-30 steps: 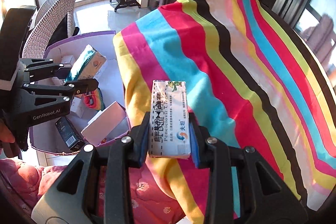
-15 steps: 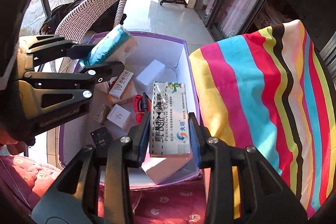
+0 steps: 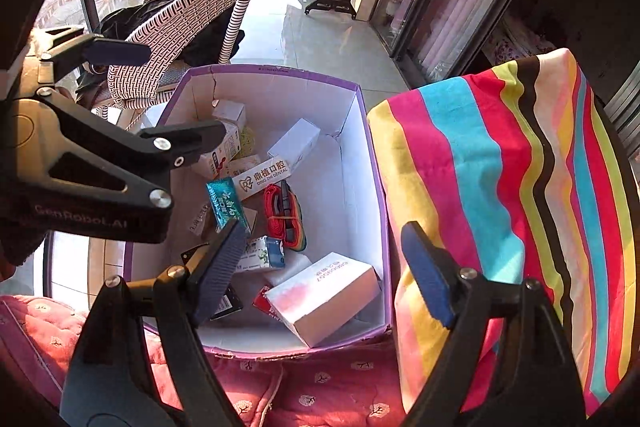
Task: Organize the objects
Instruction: 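Open both grippers to drop both boxes inside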
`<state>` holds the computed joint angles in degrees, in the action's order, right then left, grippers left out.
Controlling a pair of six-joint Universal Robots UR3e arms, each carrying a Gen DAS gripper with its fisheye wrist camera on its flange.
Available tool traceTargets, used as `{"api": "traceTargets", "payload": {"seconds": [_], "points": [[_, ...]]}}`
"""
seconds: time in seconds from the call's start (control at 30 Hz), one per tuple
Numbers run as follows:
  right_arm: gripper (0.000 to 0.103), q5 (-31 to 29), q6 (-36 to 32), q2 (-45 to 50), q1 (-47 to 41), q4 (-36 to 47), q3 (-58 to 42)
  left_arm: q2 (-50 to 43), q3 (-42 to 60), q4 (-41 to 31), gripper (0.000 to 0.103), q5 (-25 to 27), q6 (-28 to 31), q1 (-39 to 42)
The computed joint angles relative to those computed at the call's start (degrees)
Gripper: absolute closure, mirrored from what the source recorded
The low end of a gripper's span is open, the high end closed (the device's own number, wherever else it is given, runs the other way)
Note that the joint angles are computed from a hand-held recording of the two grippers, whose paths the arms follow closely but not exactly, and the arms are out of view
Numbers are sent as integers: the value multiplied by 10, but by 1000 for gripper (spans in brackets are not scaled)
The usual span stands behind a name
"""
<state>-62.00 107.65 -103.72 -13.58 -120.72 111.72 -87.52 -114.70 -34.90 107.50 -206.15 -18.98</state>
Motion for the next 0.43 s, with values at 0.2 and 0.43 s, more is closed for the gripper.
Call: {"api": "traceTargets", "payload": {"seconds": [0.2, 0.43], "points": [[20, -16, 1, 2, 6, -10, 11, -7, -11, 27, 0, -23, 4, 3], [20, -20, 2, -1, 8, -15, 21, -13, -33, 75, 0, -18, -10, -3]]}}
